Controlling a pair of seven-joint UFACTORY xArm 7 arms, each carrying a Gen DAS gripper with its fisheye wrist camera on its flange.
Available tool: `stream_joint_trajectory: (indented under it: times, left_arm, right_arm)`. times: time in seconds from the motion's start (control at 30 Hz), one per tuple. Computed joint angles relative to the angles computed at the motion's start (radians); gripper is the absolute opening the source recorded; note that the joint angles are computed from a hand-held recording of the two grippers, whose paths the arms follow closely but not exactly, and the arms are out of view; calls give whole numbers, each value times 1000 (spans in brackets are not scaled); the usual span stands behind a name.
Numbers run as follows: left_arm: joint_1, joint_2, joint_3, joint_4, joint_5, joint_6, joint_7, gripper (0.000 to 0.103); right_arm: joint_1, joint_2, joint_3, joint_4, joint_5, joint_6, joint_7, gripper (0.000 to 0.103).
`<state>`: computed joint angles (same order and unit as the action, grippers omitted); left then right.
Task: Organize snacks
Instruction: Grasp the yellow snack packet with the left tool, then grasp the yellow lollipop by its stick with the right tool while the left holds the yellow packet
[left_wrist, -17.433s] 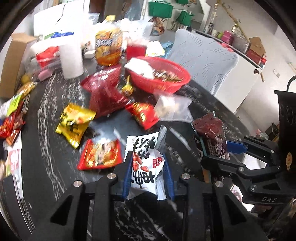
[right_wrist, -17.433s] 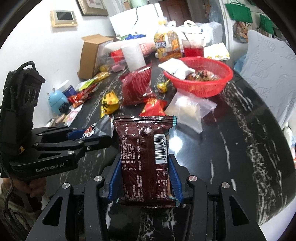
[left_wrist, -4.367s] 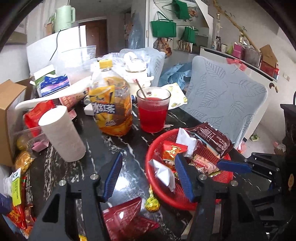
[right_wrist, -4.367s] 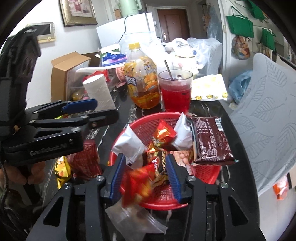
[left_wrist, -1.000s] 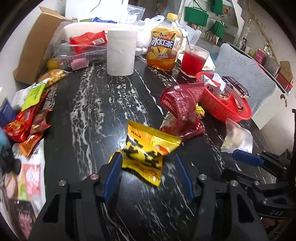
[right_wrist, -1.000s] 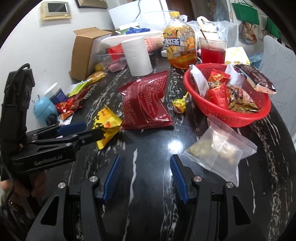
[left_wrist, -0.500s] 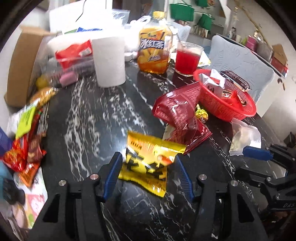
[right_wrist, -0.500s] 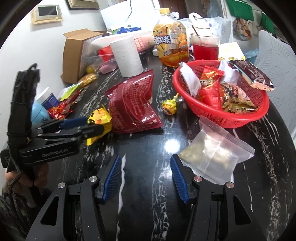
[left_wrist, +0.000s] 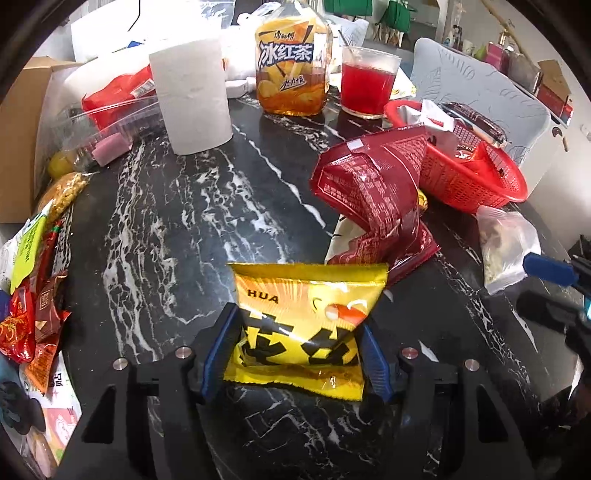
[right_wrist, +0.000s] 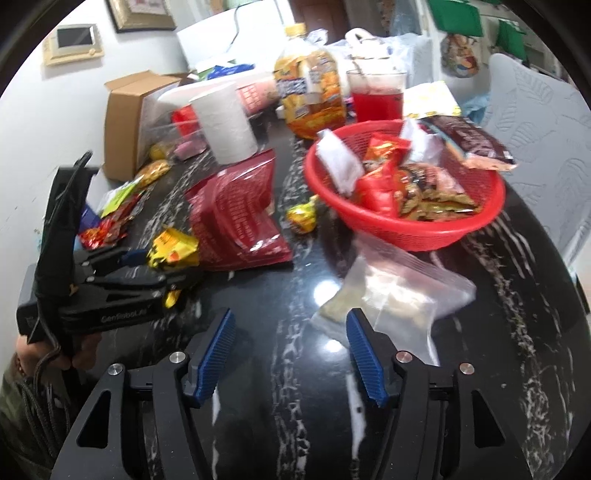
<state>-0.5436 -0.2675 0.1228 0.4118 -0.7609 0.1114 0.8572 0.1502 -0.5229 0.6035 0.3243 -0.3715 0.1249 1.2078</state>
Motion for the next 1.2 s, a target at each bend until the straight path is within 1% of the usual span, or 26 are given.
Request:
stream_joint_trajectory:
  times: [0.07, 0.17, 0.27, 0.33, 0.43, 0.47, 0.5, 0.67, 0.73, 0.83, 0.9, 0.97, 1.07, 1.13, 1.2]
  left_arm:
    - [-42, -7, 33, 0, -61, -4, 40, 61]
    - [-45, -15, 26, -4, -88, -5, 43, 57]
    - [-28, -32, 2, -15, -74, 11, 20, 57]
    - [-8, -48, -21, -28, -46, 22, -18, 57]
    - [4, -77, -28, -46, -15, 48, -68, 56]
    - [3, -87, -23, -51, -10, 56, -77, 56]
    - [4, -98, -23, -58, -3, 64, -89, 56]
    - [-11, -134, -16, -89, 30, 62, -137, 56]
    - [-27, -146, 2, -95, 31, 69, -148, 56]
    - [-45, -160, 19, -101, 29, 77, -160, 56]
    - [-50, -171, 18, -107, 35, 76, -170, 56]
    - [-61, -180, 26, -110, 39, 73, -173, 56]
    - [-80, -192, 47, -108, 34, 80, -174, 56]
    - [-81, -197, 52, -106, 35, 81, -176, 56]
    - [-78, -203, 56, -106, 41, 78, -175, 56]
  right_arm:
    - [-13, -32, 13, -12, 3, 15, 27, 66]
    - [-25, -76, 20, -34, 9, 32, 67, 66]
    - [-40, -114, 31, -45, 4, 55, 98, 66]
    - [-50, -133, 41, -45, -8, 83, 113, 67]
    - [-54, -140, 27, -54, -22, 91, 122, 69]
    - [-57, -138, 23, -56, -25, 92, 125, 71]
    - [-62, -135, 19, -57, -29, 97, 127, 76]
    - [-84, -111, -1, -45, -62, 111, 114, 84]
    - [-90, -111, 4, -36, -78, 136, 112, 84]
    - [-87, -124, 0, -40, -99, 127, 113, 83]
    - [-89, -132, 5, -39, -109, 139, 114, 84]
    - [-77, -133, -8, -38, -109, 154, 106, 83]
    - [-51, -153, -46, -63, -96, 90, 100, 83]
    - [-40, -157, -52, -70, -79, 54, 85, 82]
    - [-44, -148, -37, -65, -70, 20, 66, 73]
